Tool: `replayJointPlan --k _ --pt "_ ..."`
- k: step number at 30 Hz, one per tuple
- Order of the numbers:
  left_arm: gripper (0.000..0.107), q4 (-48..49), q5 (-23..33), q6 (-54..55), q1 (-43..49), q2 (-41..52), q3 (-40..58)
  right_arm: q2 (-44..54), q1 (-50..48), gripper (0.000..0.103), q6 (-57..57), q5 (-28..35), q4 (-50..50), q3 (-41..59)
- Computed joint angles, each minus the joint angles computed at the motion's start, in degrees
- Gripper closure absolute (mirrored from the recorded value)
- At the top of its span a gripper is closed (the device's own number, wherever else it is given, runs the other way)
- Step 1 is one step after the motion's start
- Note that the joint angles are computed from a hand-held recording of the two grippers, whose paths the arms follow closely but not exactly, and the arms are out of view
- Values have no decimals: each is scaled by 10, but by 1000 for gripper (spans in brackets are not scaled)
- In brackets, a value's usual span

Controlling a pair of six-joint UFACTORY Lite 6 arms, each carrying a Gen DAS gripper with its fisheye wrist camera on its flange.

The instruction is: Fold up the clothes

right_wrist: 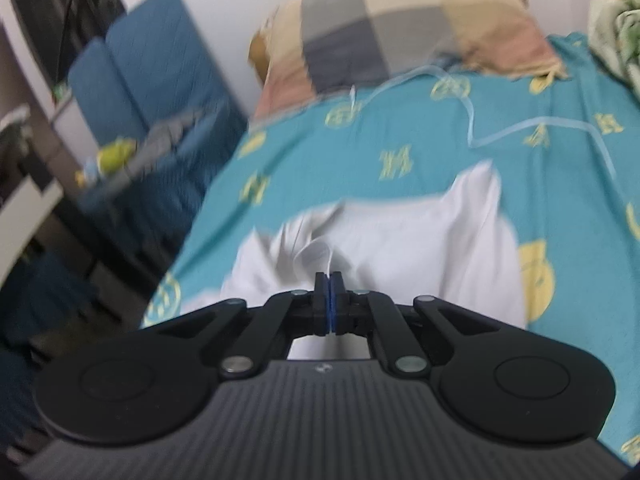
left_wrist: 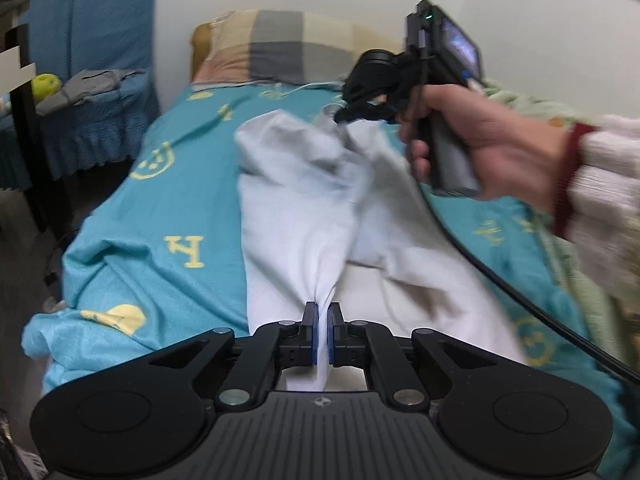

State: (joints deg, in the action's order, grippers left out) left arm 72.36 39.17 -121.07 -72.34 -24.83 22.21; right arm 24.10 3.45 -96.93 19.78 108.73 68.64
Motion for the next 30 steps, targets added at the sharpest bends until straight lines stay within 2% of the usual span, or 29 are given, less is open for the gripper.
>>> replayJointPlan --k 3,6,10,14,17,19,20,21,23,26,28,29,30 --pt "103 6 9 -8 -45 11 19 22 -20 100 9 -5 -8 31" --pt "103 33 -49 -36 -28 53 34 59 -32 100 19 -19 -23 65" --pt "102 60 -106 -57 6 109 49 96 -41 99 -35 -33 19 75" --pt "101 83 -135 -81 33 125 49 68 -69 96 -85 35 71 20" --pt "101 79 -133 -78 32 129 51 34 -92 95 -12 113 -16 -16" --pt "100 78 -131 -79 30 132 52 20 -102 89 53 167 -94 -30" --pt "100 77 -132 -78 31 134 54 14 -99 72 71 177 -119 -38" --pt "100 76 -133 -76 32 135 55 9 -92 51 80 176 -135 -46" --pt "100 75 -134 -76 33 138 57 3 -73 40 79 152 -132 -58" --pt "100 74 -133 -79 30 143 58 36 -53 40 106 122 -111 -31" --pt "100 76 -130 -83 26 146 58 68 -41 44 122 111 -95 -1" --pt "100 76 -129 -83 26 146 58 82 -33 55 123 106 -89 15" --pt "100 77 -127 -83 25 146 57 90 -22 77 121 94 -90 28"
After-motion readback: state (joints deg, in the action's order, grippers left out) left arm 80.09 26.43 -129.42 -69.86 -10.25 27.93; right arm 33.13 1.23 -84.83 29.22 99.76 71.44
